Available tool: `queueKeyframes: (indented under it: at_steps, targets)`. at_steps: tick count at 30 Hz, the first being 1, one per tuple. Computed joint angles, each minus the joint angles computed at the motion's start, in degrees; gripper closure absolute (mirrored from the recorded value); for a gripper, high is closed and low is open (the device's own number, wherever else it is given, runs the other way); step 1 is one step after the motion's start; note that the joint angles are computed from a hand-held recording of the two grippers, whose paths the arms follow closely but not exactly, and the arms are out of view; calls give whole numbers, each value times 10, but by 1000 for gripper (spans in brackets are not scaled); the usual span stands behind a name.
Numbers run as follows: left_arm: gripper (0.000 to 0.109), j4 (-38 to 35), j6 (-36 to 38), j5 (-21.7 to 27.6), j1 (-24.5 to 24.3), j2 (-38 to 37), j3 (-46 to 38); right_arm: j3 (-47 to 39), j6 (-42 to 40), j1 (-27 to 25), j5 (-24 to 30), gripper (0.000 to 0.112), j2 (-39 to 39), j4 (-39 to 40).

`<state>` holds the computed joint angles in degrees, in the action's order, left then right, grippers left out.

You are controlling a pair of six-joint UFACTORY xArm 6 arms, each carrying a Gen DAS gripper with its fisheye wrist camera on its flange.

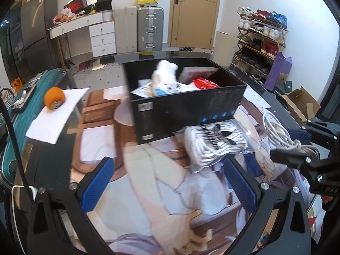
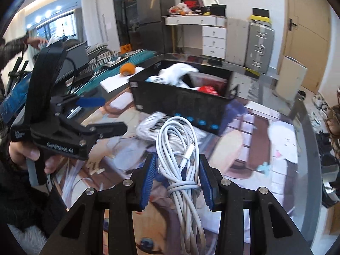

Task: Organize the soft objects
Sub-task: 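Lower the left tool onto the bagged adidas rope and close on it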

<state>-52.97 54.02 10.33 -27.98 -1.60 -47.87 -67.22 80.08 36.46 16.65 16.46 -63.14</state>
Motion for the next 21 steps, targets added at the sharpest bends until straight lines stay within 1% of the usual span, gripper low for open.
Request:
queueKeyframes:
  at_steps: [6, 9, 14, 17, 21]
  targets:
    - [6, 35, -44, 21, -21, 28, -30, 29, 49, -25, -7, 72, -20, -28]
    - [6, 67, -83, 35, -30, 47, -52, 37, 69, -34, -12, 72, -25, -42]
    - [6, 146, -166, 48, -43, 81, -84, 55, 103, -49, -23, 72, -36, -64]
    - [6, 180, -201, 56, -47, 97, -98, 65, 115, -57, -28, 72, -40, -70]
    - [6, 236, -251, 53, -51, 114, -111, 76, 128, -67, -34, 72, -44, -77]
